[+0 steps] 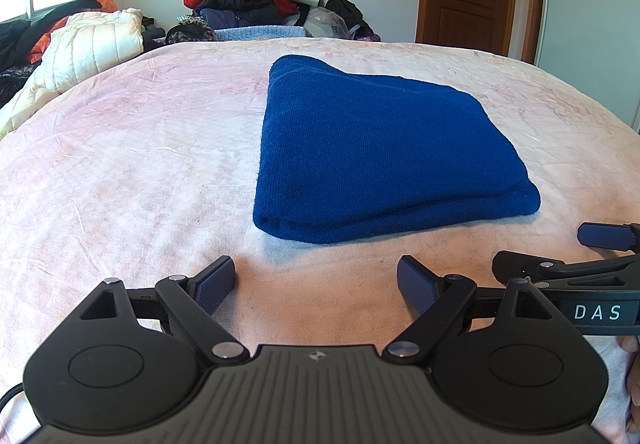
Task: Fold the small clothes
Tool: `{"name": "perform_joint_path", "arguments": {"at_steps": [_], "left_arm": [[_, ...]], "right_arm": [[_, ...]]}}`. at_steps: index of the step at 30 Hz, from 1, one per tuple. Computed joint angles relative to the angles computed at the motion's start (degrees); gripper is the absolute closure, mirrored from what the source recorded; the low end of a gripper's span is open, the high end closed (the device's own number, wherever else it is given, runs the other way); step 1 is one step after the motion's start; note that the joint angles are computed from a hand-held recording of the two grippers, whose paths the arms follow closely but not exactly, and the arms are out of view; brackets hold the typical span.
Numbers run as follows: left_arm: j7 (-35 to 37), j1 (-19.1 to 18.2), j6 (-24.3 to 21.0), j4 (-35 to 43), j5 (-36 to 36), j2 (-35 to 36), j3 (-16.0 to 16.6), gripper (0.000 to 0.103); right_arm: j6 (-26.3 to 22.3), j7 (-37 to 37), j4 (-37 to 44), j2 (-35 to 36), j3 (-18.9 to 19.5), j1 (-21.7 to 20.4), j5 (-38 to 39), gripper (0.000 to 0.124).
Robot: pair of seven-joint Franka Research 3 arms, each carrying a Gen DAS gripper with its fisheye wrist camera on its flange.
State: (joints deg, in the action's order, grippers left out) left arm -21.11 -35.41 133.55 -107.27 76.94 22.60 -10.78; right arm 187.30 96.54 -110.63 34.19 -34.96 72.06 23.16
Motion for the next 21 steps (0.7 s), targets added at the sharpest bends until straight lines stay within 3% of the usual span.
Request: {"name": "perform_joint_path", "arguments": {"at_steps": [12,17,21], "left_arm": [[0.14,0.45,1.61,-0.55,-0.18,-0.25,0.03,0.013],[-9.38,2.16,8.48,-4.45,6.75,-2.73,0.82,0.004],[-8.12,2.71,6.93,-4.33,5.84,-2.61,-0.33,0.004]], "right_arm": [[0.11,-0.1,-0.11,-0.07,0.01,0.07,0.2,0.023],[-0.24,-0.21,-0.38,-0.06,-1.21,1.46,0.61,0.023],[-0.49,0.57,-0.35,0.15,-1.96,2.21,0.04,0.023]]}}
